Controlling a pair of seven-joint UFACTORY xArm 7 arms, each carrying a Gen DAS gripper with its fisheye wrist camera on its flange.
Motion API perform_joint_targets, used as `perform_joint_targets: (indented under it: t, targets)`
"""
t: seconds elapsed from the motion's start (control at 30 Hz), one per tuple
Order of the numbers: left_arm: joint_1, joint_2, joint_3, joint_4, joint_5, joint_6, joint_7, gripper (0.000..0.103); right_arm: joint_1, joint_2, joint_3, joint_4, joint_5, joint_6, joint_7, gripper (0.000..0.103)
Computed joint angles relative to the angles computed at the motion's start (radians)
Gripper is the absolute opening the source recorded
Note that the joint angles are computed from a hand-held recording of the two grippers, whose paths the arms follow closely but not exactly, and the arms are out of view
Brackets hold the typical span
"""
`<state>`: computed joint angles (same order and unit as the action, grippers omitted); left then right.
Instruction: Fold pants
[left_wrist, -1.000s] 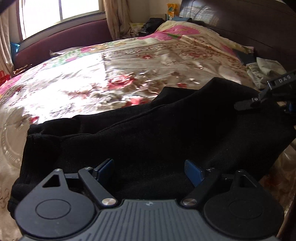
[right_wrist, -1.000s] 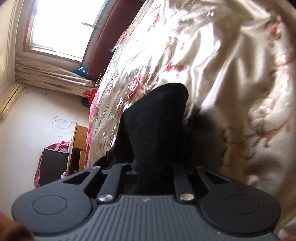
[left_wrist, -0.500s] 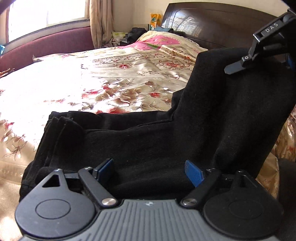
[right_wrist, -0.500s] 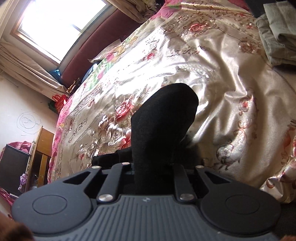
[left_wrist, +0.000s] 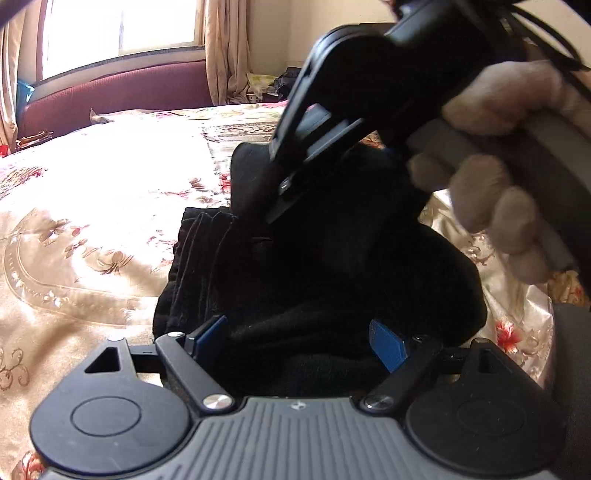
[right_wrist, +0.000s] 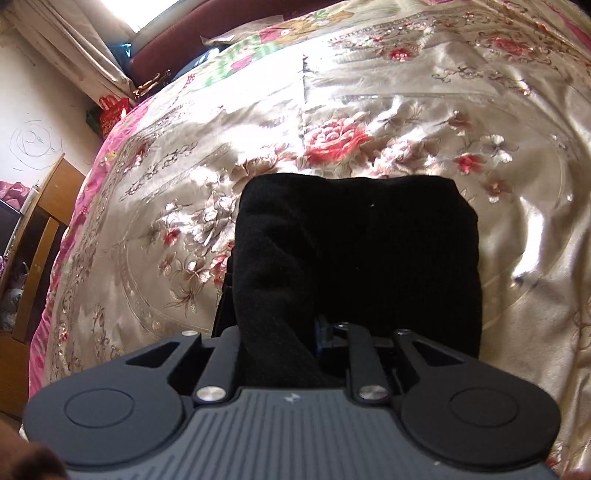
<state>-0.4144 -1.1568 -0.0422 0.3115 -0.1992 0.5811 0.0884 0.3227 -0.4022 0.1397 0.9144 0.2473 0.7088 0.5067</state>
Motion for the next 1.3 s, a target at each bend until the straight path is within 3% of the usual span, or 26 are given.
perform_joint_targets:
  t: [0.17, 0.33, 0.47, 0.8, 1.1, 1.3]
  targets:
    - [-0.004, -0.044, 0.004, -0.019, 0.012, 0.048, 0.020, 0.098, 0.007, 0.024, 0.029, 0.021, -0.038, -0.005, 0.025, 0.041]
    - [-0.007, -0.023, 0.019, -0.016, -0.001, 0.035, 0.036, 0.099, 0.029, -0.008, 0.038, 0.031, -0.073, 0.035, -0.025, 0.041]
    - [-0.003, -0.025, 0.007, -0.019, 0.000, 0.035, 0.042, 0.099, 0.048, -0.020, 0.032, 0.017, -0.029, 0.007, -0.035, 0.051]
    - [0.000, -0.044, 0.030, -0.032, -0.016, 0.020, 0.048, 0.099, 0.066, 0.028, 0.009, 0.065, 0.047, -0.076, -0.073, 0.051]
    - [0.153, -0.114, -0.026, -0.044, 0.046, 0.060, -0.079, 0.099, 0.065, -0.137, -0.009, -0.051, 0.035, -0.003, -0.172, 0.051]
    - [0.278, -0.122, -0.055, -0.041, 0.105, 0.071, -0.207, 0.099, 0.119, -0.191, -0.038, -0.134, 0.151, -0.016, -0.189, 0.052]
